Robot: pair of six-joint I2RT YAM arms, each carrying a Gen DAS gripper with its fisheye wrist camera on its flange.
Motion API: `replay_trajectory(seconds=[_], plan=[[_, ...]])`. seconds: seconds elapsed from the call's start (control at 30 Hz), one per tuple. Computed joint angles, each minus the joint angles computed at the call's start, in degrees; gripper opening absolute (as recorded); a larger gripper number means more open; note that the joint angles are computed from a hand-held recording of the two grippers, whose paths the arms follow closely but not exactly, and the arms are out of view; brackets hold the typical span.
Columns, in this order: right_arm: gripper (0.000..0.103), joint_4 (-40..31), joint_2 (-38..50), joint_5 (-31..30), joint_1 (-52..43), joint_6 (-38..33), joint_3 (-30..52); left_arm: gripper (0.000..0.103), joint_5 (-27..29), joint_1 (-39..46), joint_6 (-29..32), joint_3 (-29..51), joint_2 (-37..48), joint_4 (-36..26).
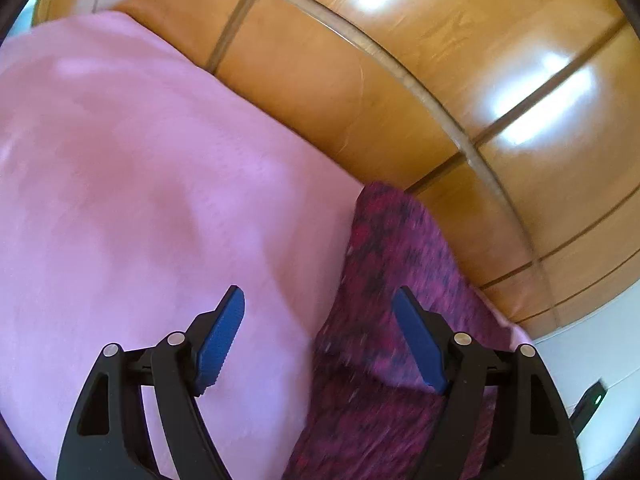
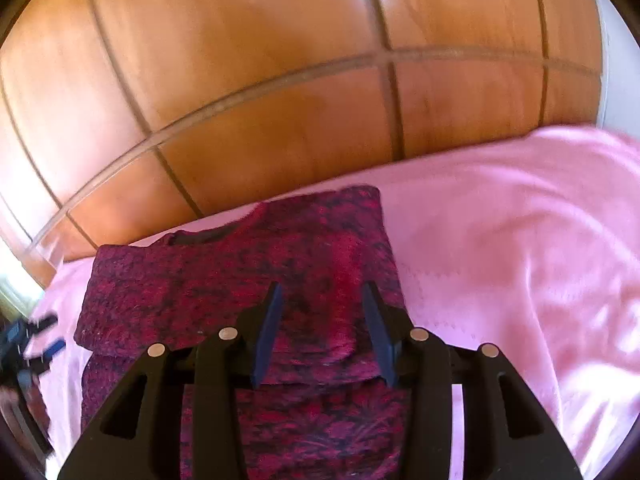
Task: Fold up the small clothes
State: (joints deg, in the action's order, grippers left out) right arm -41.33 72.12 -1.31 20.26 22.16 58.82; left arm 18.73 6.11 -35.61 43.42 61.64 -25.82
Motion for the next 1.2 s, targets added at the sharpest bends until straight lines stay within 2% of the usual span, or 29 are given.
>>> replay_trajectory(seconds=[0.23, 0.43, 0.47, 0.5, 0.57, 0.67, 0.73, 0.8, 0.87, 0.93, 1.07, 1.17, 1.2], plan=[[0.045, 1.9, 5.5, 3.9, 6.2, -2.5, 2.4, 0.076, 11.8, 2.1, -0.9, 8.5, 17.6, 6.4], [0.045, 3.1, 8.2, 4.3, 6.2, -2.6, 2.3, 0.075, 17.1, 0.9, -4.6, 15.4, 29.0, 9.9], [0.045, 3.3, 8.5, 4.4, 6.1, -2.8, 2.3, 0.054, 17.7, 0.5, -4.9, 15.6, 29.7, 11.1], [0.045, 3.6, 9.1, 4.4, 6.0, -3.0, 2.3, 0.043, 17.7, -0.1, -4.1, 15.9, 29.8, 11.2], [0.045, 3.7, 10.0, 4.7, 5.8, -3.3, 2.1, 0.025, 10.5, -3.3, -1.4, 15.5, 27.0, 9.8], [0.043, 3.3, 11.2, 5.7, 6.3, -4.6, 0.8, 0.023, 0.6, -7.1, 2.1, 12.7, 22.2, 8.5], [0.044, 4.8, 11.8, 8.0, 7.9, -5.5, -0.6, 0.022, -6.5, -9.6, 4.3, 12.6, 23.8, 6.3], [0.044, 5.6, 12.9, 10.0, 9.0, -5.4, -0.7, 0.026, -7.9, -10.4, 3.9, 13.4, 26.8, 6.6], [0.044, 6.8, 13.8, 10.8, 9.2, -4.6, -0.9, 0.042, -11.7, -11.7, 3.5, 15.2, 28.1, 5.4], [0.044, 7.6, 14.1, 11.1, 9.2, -4.0, -1.4, 0.047, -16.6, -13.7, 3.5, 17.3, 27.9, 2.1], [0.044, 8.9, 12.8, 11.4, 9.3, -3.9, -3.0, 0.047, -31.7, -21.6, 4.3, 15.5, 19.9, 0.8], [0.045, 9.6, 12.2, 11.4, 9.3, -3.5, -3.7, 0.047, -33.9, -27.0, 6.5, 11.7, 13.6, 2.8], [0.045, 9.8, 12.2, 11.5, 9.4, -3.4, -3.9, 0.047, -34.0, -28.9, 7.5, 11.9, 14.3, 2.4]])
